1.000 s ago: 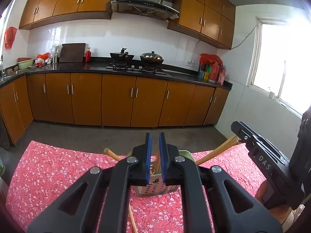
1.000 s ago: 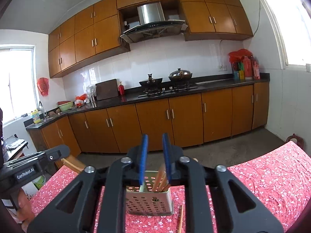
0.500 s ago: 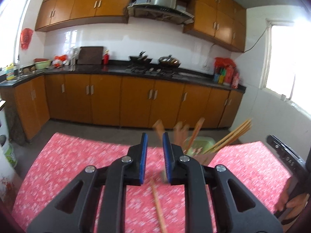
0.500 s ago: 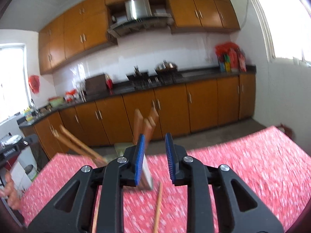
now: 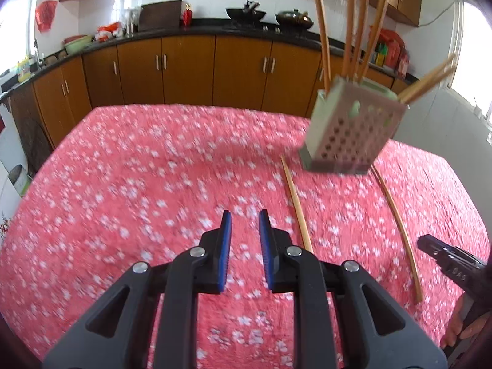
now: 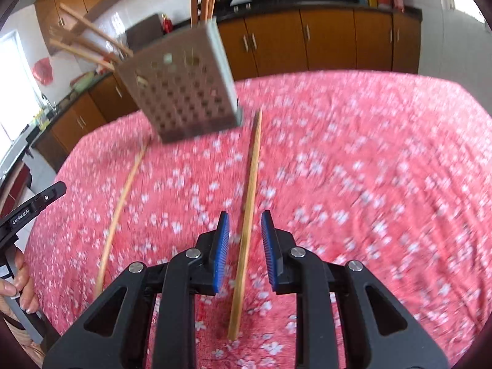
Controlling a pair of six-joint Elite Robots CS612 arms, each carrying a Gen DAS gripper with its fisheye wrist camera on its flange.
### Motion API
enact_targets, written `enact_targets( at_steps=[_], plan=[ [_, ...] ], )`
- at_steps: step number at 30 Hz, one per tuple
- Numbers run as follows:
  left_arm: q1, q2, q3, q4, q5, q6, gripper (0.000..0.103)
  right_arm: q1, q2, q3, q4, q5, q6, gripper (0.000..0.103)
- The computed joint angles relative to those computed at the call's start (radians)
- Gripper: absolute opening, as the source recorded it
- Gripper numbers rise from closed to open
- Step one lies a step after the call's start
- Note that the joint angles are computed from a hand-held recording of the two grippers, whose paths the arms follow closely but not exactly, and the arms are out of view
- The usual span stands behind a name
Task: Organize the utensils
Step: 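Grasp the last chopstick with the right gripper while the left gripper grasps one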
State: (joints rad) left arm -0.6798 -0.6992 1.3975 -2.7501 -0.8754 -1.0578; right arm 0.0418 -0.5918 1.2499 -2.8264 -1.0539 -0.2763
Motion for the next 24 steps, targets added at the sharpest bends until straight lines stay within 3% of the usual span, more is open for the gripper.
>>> enact_targets(
  at_steps=[4, 8, 16, 24],
  plan=[
    [-0.002, 0.015, -0.020, 0.005, -0.029, 0.010, 0.019, 0.008, 0.009, -0.011, 0.028, -0.028, -0.029, 0.023],
    [-0.002, 0.026, -0.038, -0.003, -0.054, 0.029, 0.020, 0.014, 0.020, -0.019, 0.011, -0.065, -0.034, 0.008],
    [-0.004, 0.063, -0.084, -0.036, -0.126, 0.079, 0.020, 0.002, 0.044, -0.070, 0.007, -0.123, 0.068, 0.008],
    [-0.009, 0.097, -0.138, 0.051, -0.150, 0.090, 0.017, -0.010, 0.048, -0.075, 0.006, -0.121, 0.084, 0.008]
  ],
)
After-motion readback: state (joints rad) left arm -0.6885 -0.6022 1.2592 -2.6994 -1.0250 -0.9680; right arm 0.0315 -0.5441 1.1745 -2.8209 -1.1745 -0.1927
